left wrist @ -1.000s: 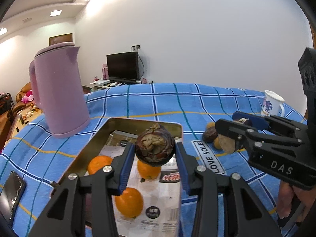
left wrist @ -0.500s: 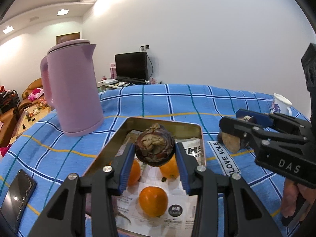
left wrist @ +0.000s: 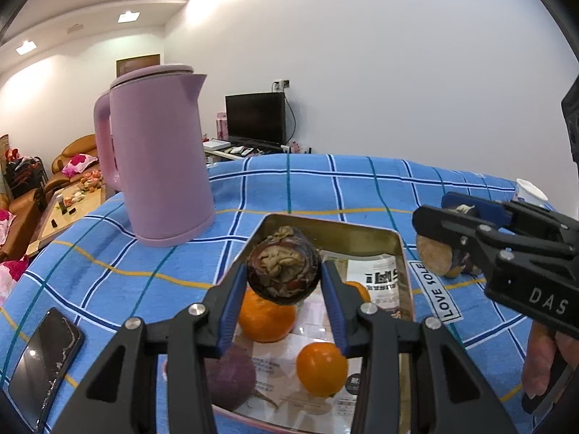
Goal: Organize fruits
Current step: 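Lower both held items into the tin box and open both grippers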
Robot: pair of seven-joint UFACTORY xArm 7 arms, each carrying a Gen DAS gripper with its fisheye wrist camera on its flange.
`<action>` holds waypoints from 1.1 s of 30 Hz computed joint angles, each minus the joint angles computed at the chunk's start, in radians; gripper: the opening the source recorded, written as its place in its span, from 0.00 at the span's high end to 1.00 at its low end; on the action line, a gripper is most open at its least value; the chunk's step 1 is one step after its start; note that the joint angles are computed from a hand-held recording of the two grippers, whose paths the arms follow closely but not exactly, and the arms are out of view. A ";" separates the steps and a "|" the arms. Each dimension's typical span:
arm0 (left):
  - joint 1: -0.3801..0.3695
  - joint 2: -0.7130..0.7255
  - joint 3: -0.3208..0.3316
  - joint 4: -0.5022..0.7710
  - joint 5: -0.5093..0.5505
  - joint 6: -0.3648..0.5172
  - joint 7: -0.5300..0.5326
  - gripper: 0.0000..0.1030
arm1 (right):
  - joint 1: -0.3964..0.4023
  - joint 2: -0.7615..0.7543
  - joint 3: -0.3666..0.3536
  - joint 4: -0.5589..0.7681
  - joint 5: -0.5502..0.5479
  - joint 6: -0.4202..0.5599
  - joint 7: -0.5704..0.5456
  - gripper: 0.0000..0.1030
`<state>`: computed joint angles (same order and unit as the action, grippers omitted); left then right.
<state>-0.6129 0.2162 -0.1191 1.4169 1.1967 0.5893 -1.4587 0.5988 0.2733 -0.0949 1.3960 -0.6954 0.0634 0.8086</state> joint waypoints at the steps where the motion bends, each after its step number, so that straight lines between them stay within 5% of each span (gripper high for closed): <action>1: 0.001 0.000 0.000 0.001 -0.004 0.002 0.006 0.58 | -0.004 0.005 0.007 0.006 0.007 0.002 -0.009 0.55; 33: 0.038 -0.007 0.003 -0.026 -0.072 0.013 0.051 0.58 | -0.009 0.082 0.077 0.034 0.342 -0.033 -0.331 0.55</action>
<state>-0.5744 0.2096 -0.1164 1.3914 1.1247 0.6024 -1.4081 0.5901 0.3553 -0.0181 1.4302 -0.3535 0.0307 0.4773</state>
